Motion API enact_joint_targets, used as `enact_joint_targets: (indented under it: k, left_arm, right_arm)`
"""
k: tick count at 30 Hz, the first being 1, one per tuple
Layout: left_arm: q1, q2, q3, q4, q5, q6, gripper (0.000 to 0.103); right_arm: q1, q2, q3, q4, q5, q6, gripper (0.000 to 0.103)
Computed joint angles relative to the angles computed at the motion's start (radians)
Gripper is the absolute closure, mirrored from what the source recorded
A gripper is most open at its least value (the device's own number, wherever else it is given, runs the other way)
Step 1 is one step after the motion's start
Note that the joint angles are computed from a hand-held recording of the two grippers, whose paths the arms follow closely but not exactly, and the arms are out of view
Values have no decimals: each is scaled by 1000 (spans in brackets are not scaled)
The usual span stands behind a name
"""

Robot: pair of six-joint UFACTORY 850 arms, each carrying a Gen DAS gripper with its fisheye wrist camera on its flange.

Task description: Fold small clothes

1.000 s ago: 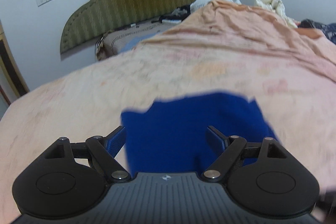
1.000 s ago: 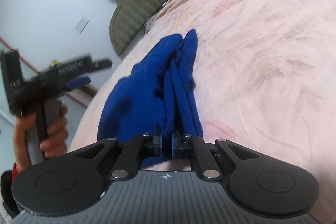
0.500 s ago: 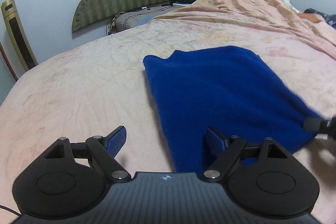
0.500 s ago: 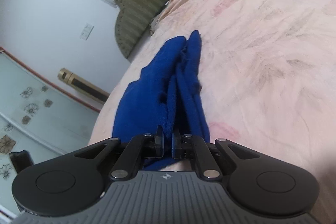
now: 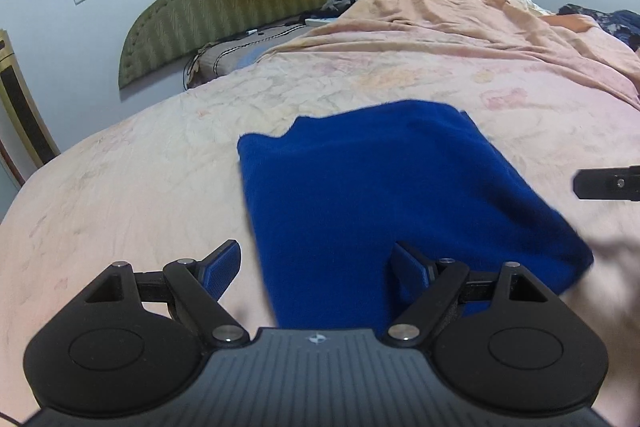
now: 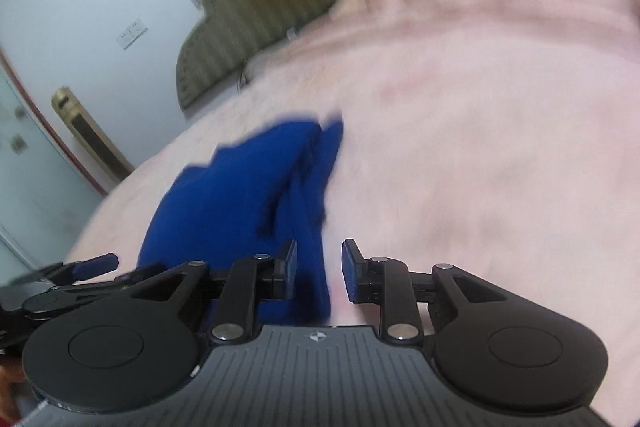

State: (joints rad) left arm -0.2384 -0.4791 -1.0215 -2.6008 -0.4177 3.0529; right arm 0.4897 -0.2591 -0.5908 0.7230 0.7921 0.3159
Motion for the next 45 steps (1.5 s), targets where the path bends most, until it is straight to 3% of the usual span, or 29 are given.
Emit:
enact_joint_targets:
  k: [2,3,5,7,9,11,15,17,22,23,25,27,31,32,33,34,35,36,37,39,41,43,44,45]
  left_arm:
    - [0,-18,-33,111,16,-117,20]
    - [-3,-30,-49,155,42,-152,20]
    - [-6,-41,-55,198,90,-161,20]
    - [13,-25,-13,186,38,-104,20]
    - [38,-12,9,193,-35,-98,20]
    - [44,-26,-32,201,-43,-168,20]
    - [51,-127,-228,472,33,-580,20]
    - [55,-195,-331,612,84,-789,20]
    - [98,-321,-510,988,-16,-1312,20]
    - [102,-340,-541,1068,-35,-1417,20]
    - [105,-362,-580,1169,-63,-1536,20]
    - [105,-361,-578,1154,-68,-1505,20]
    - [97,-397,-626,1194,-78,-1526,20]
    - [96,-411,-648,1238,-89,-1577,20]
    - [96,-421,-662,1262,-101,-1612,20]
    - [99,-427,-668,1260,-115,-1616,20]
    - [103,-430,-670,1247,-130,-1603,20]
    - [106,-435,-675,1239,-143,-1593,20]
    - [110,-444,-685,1234,-159,-1592,20]
    - [113,-463,-710,1226,-186,-1613,20]
    - [113,-486,-743,1223,-218,-1637,20]
    - [109,-509,-783,1256,-246,-1684,22]
    - [103,-508,-784,1248,-235,-1678,39]
    - [96,-505,-783,1255,-219,-1674,66]
  right_arm:
    - [-14,-1,-30,-51,-11,-45,74]
    - [-31,-14,-51,-107,-33,-29,67]
    - [-64,-55,-94,-193,-88,32,65]
    - [-93,-88,-121,-254,-175,86,67]
    - [-94,-85,-94,-265,-144,103,72]
    - [-114,-60,-66,-305,-104,169,66]
    - [-196,-80,-123,-405,-114,211,45]
    - [-225,-115,-181,-373,-162,184,43]
    - [-299,-208,-289,-613,-181,381,44]
    - [-304,-223,-309,-620,-186,374,52]
    - [-319,-250,-343,-644,-207,403,85]
    - [-326,-256,-344,-656,-191,407,91]
    - [-287,-241,-331,-403,-192,142,95]
    - [-290,-252,-346,-405,-214,141,94]
    - [-299,-260,-354,-439,-228,180,81]
    - [-304,-258,-351,-463,-229,216,79]
    - [-305,-247,-337,-450,-213,217,68]
    - [-299,-234,-322,-411,-196,187,51]
    - [-292,-219,-304,-359,-174,143,44]
    - [-309,-207,-283,-379,-169,142,42]
    - [-348,-226,-307,-555,-228,297,42]
    - [-373,-259,-331,-734,-195,466,41]
    - [-378,-277,-352,-772,-191,488,43]
    - [-377,-291,-372,-777,-189,477,56]
